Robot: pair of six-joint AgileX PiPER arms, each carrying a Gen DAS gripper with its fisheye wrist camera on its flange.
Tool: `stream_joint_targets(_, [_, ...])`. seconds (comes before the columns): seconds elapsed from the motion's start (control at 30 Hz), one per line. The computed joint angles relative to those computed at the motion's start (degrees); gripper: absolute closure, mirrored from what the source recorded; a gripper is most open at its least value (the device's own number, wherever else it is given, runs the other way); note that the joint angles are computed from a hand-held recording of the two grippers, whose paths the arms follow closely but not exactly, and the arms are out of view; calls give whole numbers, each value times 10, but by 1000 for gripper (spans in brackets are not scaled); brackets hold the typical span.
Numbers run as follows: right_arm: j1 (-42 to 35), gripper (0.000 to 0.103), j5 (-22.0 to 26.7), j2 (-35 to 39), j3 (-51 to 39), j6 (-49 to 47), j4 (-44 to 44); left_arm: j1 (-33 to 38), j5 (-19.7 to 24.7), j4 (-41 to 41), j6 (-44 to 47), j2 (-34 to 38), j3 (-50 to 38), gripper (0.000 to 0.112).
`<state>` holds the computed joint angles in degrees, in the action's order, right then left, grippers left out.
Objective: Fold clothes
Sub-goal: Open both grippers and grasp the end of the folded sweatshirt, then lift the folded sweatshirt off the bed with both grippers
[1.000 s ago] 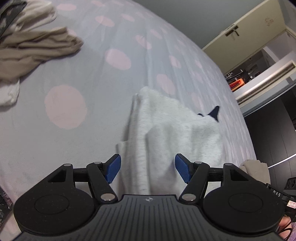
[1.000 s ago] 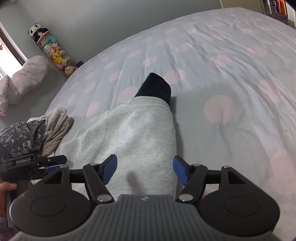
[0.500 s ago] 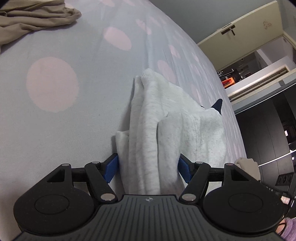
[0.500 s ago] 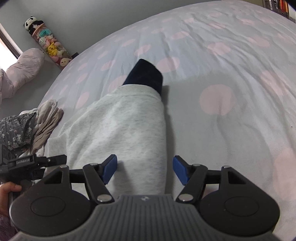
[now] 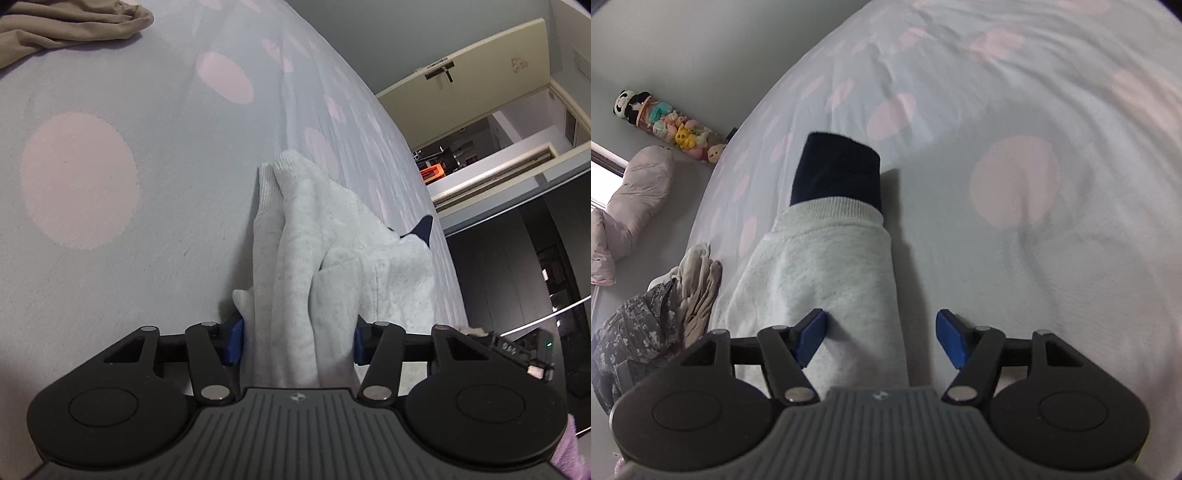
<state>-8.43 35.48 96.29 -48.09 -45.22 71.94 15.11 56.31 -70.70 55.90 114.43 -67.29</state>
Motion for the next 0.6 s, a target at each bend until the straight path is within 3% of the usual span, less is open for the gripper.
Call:
stream_joint_targets(0.17, [-19,43,44,46,-14,-80,82,2,6,-1,-13,11,-12,72])
stream_joint_targets(0.23, [-30,55,72,68,-20,-99,116,1,4,1,-16,11,-14,75])
stream_joint_targets(0.43, [-24,75,71,46,-14,-121,119,-6,1,9,-12,-2,-16,89])
stream_joint_targets(0.6, [-9,80,48,-19,22,-140,153,4,5,-15,20,-45,16,95])
